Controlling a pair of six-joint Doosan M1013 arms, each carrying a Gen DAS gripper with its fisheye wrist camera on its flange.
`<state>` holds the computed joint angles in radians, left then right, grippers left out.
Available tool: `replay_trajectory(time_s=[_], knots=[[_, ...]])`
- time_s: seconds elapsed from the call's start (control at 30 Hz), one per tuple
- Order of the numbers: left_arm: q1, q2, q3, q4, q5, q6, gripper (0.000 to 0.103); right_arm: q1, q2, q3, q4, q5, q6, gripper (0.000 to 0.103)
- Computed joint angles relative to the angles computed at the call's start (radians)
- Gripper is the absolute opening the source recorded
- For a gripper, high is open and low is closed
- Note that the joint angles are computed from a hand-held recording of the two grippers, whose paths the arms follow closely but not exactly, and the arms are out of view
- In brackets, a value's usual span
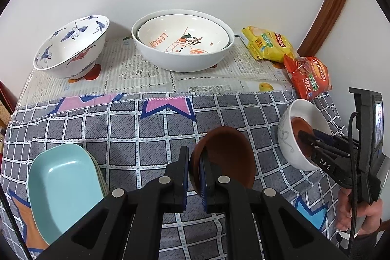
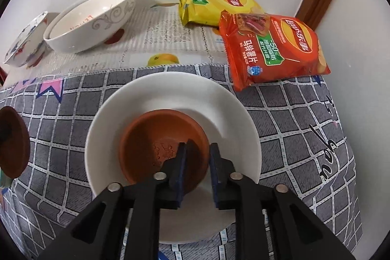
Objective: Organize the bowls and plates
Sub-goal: 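Open the right gripper to release the brown bowl inside the white bowl, then lower the held brown bowl into the white bowl with the left gripper and release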
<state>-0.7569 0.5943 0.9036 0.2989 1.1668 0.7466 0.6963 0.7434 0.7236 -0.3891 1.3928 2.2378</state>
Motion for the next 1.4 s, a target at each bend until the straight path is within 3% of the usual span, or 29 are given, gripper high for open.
replay_trajectory(time_s=[0.13, 0.3, 0.53, 0.9, 1.13, 1.4], knots=[[-0.008, 0.005, -0.016, 0.004, 0.008, 0.003, 0.008, 0.001, -0.024, 0.030, -0.011, -0.029, 0.016, 0.030], [-0.021, 0.019, -0.052, 0.005, 0.008, 0.011, 0.008, -0.010, -0.113, 0.142, 0.030, -0.164, 0.077, 0.030], [-0.041, 0.063, -0.146, -0.009, 0.002, 0.035, 0.008, -0.011, -0.237, 0.294, -0.010, -0.285, 0.178, 0.030], [-0.065, 0.180, -0.340, -0.065, 0.061, 0.103, 0.008, -0.024, -0.345, 0.463, -0.045, -0.340, 0.274, 0.030], [-0.063, 0.246, -0.435, -0.094, 0.118, 0.116, 0.008, -0.034, -0.367, 0.517, -0.027, -0.367, 0.307, 0.030], [-0.051, 0.282, -0.477, -0.130, 0.137, 0.107, 0.008, -0.032, -0.369, 0.534, -0.027, -0.401, 0.309, 0.030]])
